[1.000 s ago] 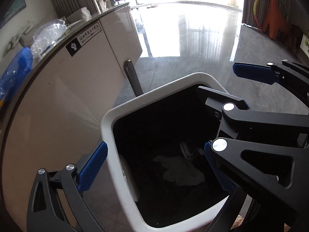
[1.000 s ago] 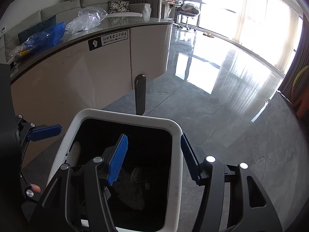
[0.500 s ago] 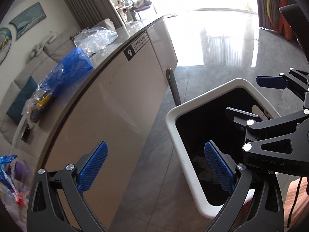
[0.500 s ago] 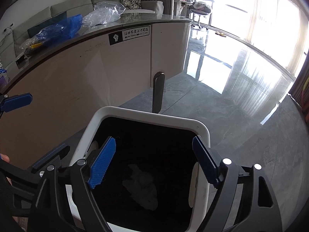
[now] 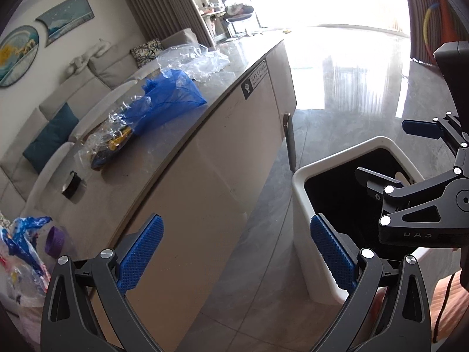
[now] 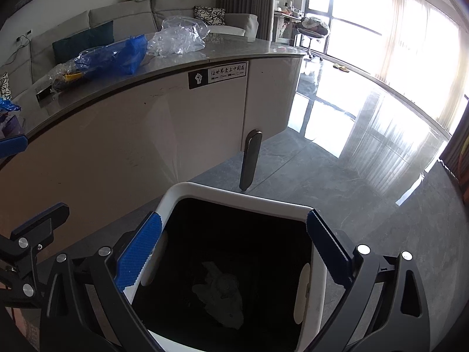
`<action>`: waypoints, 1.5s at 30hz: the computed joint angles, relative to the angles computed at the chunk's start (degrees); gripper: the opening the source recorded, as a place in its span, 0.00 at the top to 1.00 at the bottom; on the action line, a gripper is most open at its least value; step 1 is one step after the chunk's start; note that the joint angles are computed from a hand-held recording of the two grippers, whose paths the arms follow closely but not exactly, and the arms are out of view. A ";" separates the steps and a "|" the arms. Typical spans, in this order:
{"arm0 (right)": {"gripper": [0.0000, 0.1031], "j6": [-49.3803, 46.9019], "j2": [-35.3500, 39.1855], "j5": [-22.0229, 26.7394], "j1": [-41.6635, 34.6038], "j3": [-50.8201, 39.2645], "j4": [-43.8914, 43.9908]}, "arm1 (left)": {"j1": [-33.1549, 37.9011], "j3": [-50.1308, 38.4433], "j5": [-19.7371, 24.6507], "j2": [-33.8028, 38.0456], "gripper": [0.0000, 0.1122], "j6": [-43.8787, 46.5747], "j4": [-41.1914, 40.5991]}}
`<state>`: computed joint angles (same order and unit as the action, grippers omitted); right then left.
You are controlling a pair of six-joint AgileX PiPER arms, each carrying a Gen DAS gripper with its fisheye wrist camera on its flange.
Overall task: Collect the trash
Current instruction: 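Return to the table and grasp the crumpled plastic snack bag with the left tool, then grasp the purple plastic lid with the right tool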
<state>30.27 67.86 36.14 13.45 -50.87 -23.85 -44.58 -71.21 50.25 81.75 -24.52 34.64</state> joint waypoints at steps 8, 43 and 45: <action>0.05 9.15 0.07 2.03 11.55 -9.93 -8.34 | 8.94 1.71 0.30 -9.80 0.11 -1.68 1.66; 0.05 10.22 25.42 3.54 35.73 -38.04 -14.48 | 58.50 -14.64 0.06 -1.41 0.82 20.69 -22.57; 0.05 9.24 27.45 3.61 36.11 -40.72 -13.59 | 57.83 -13.32 -1.97 -3.72 0.83 19.38 -19.94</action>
<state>39.52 95.32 39.75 49.56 -91.59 -37.44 13.25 -84.54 48.28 78.02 -5.14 14.70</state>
